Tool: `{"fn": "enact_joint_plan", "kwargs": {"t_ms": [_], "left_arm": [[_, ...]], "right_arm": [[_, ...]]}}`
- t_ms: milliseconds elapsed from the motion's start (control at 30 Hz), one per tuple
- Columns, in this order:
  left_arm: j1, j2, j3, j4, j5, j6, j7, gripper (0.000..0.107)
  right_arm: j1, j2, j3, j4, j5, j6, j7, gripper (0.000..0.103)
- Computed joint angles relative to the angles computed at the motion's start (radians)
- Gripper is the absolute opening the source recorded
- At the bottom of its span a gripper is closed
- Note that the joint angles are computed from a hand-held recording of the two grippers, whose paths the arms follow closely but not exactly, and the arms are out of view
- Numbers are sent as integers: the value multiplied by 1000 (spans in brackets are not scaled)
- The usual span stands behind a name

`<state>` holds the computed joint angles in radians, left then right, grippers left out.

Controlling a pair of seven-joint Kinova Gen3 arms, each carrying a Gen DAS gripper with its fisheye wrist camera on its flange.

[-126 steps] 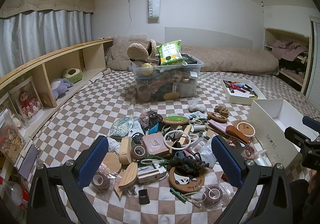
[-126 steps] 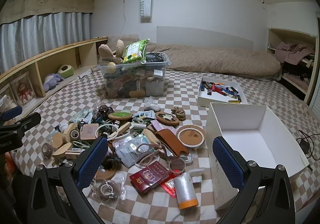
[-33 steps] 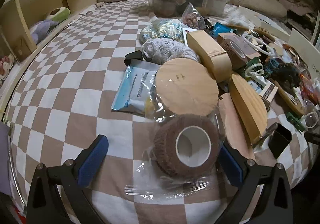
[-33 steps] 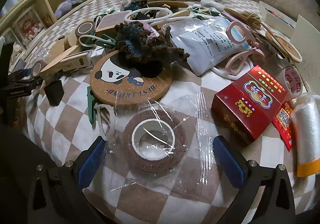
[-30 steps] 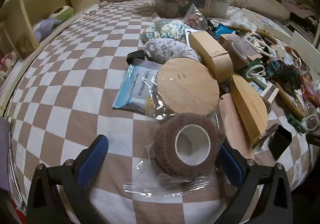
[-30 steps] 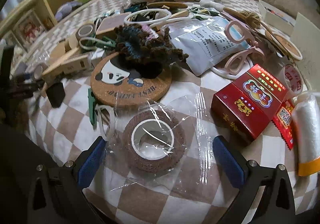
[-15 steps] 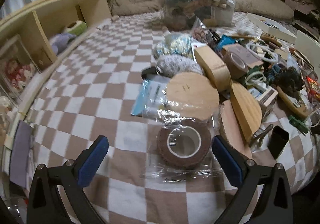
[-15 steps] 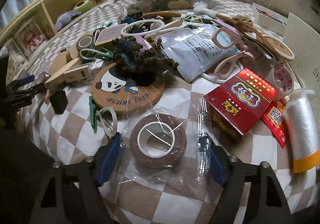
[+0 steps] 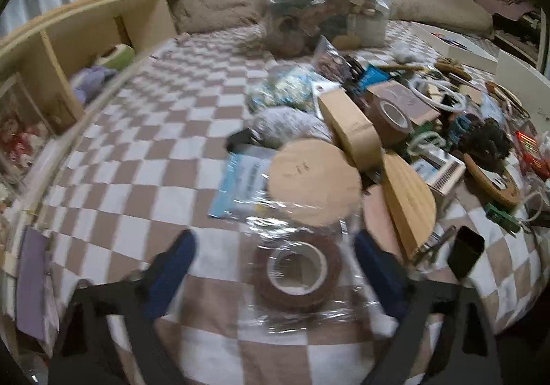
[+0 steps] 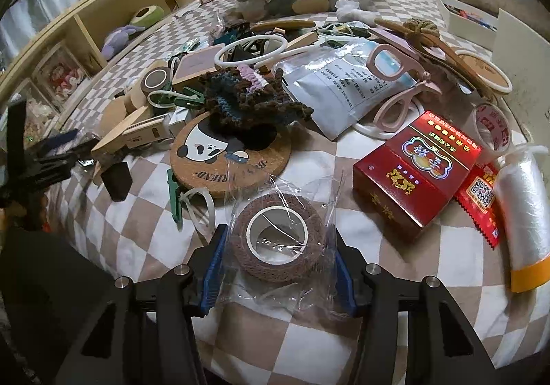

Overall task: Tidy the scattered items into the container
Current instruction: 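Close the right gripper on one bagged tape roll while the left grips another, then lift both held tape rolls and carry them over the white box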

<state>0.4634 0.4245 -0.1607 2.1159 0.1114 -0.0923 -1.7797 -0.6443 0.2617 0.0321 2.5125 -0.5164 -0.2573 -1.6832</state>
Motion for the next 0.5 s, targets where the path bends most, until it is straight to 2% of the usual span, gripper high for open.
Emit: {"fn": "enact_joint_plan", "kwargs": {"t_ms": [67,100,233,333,433,500], "left_arm": [[-26,6,35,-10,-16,27,-2,63],[-16,7,29,-10,-21,31,-2,62],[79,3,-56,2,-8,22,0,50],[114,-11,-92,18,11,5,3,50],[111,-37,-92,32,29,-1,-2,50],[147,-52,-128,35,51,8,-11,50]], "right_arm": [[26,-1,-24,4,22,-6,-23,55],[33,-2,-31,5,30,-8,-31,55],[77,-7,-67,9,82,-11,-73,55],[142,-14,-123,16,164,-22,-139,54],[135,-18,-118,19,180,-24,-153,54],[147,-24,-128,23,201,-28,-174,54]]}}
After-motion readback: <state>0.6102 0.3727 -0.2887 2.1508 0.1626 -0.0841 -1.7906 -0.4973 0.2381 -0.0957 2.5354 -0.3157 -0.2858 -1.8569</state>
